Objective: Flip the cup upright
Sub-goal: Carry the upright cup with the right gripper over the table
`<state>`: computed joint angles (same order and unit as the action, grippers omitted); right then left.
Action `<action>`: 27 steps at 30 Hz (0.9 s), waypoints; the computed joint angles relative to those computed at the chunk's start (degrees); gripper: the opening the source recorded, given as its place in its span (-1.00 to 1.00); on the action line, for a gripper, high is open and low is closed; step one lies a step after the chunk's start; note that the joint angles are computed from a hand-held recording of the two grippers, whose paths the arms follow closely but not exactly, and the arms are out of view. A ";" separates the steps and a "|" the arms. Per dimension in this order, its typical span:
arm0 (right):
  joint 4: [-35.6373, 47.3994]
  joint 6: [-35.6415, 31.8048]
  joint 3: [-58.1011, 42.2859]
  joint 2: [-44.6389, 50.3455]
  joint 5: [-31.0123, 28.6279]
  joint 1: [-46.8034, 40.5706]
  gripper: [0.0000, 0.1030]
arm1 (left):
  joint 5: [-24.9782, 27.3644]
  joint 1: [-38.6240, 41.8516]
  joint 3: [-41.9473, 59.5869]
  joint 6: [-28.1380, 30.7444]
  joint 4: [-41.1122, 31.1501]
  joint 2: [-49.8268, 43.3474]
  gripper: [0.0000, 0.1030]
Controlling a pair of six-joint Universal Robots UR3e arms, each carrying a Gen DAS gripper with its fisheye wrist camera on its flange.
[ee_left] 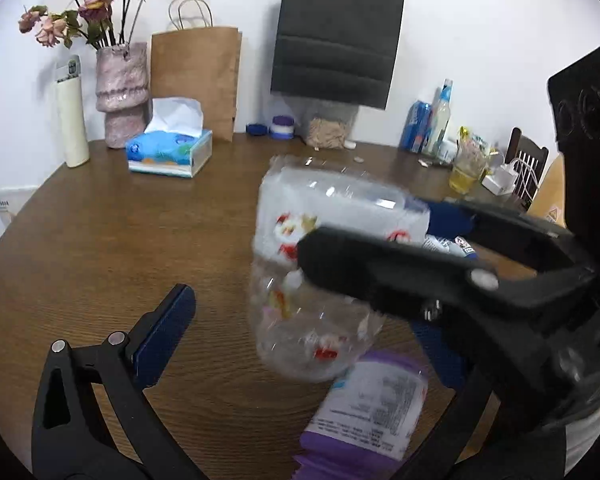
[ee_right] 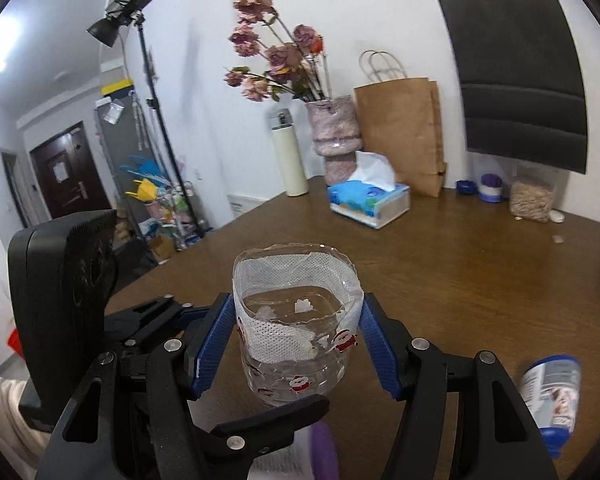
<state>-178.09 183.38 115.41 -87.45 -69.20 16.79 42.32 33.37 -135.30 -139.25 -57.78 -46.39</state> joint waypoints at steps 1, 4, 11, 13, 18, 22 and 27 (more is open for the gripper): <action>-0.45 0.34 -0.35 0.80 1.53 0.34 0.31 | -0.31 1.54 -0.38 1.64 -1.93 1.76 0.97; -0.25 0.08 -3.30 4.42 -0.31 4.27 0.31 | -3.33 8.52 0.94 13.01 -17.25 5.93 0.87; 0.95 2.12 -13.16 16.50 -6.35 12.04 0.32 | 0.69 15.08 -0.48 15.87 -20.13 1.62 0.61; 1.20 2.35 -14.66 18.24 -7.75 12.97 0.33 | 2.17 14.89 -1.06 16.61 -18.58 0.46 0.61; 0.04 3.40 -16.48 20.87 -9.93 14.48 0.35 | 1.42 16.55 -1.45 19.00 -20.10 -0.03 0.63; -0.42 3.56 -16.01 20.68 -12.11 15.48 0.35 | 1.19 17.33 -1.20 21.22 -21.69 -0.95 0.64; -1.21 3.50 -12.72 18.29 -11.91 16.59 0.35 | -1.02 26.96 0.62 36.63 -42.95 10.94 0.63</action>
